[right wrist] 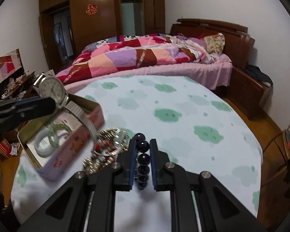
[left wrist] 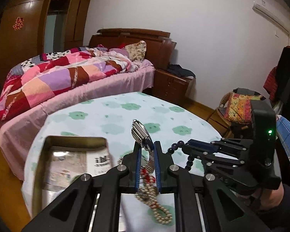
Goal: Organize jewelry
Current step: 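Grasp the silver wristwatch with the left gripper while the right gripper grasps the dark bead bracelet, then carry the watch and bead bracelet into the tin and open both grippers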
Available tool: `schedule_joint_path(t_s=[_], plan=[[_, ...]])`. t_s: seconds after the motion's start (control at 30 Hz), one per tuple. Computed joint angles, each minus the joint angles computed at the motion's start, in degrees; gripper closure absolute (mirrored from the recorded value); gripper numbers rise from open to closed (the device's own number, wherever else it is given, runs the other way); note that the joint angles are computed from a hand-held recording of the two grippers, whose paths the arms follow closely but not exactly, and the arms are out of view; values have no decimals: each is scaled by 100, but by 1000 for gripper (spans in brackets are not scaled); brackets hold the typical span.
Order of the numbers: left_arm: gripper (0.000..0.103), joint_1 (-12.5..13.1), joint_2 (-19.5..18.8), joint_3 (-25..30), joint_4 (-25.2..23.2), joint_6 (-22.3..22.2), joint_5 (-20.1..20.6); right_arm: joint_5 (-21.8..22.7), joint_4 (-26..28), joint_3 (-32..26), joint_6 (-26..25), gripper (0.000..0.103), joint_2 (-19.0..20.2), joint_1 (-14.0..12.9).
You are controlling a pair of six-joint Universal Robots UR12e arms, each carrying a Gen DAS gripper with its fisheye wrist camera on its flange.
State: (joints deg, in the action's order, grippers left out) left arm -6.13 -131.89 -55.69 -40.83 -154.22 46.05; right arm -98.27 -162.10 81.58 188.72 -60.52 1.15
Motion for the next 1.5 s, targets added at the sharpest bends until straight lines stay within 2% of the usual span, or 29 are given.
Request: schedule_joint_path(t_s=[0.3, 0.6, 0.8, 1.5], plan=[[92, 98, -220, 353, 204, -347, 342, 272, 51, -455, -316, 87, 208, 76], [92, 170, -488, 760, 86, -550, 595, 434, 300, -1093, -739, 87, 534, 233], [92, 204, -695, 1114, -157, -640, 644, 578, 477, -1455, -859, 87, 752, 269], [92, 195, -1022, 1665, -530, -536, 923, 735, 832, -1964, -921, 87, 1101, 343]])
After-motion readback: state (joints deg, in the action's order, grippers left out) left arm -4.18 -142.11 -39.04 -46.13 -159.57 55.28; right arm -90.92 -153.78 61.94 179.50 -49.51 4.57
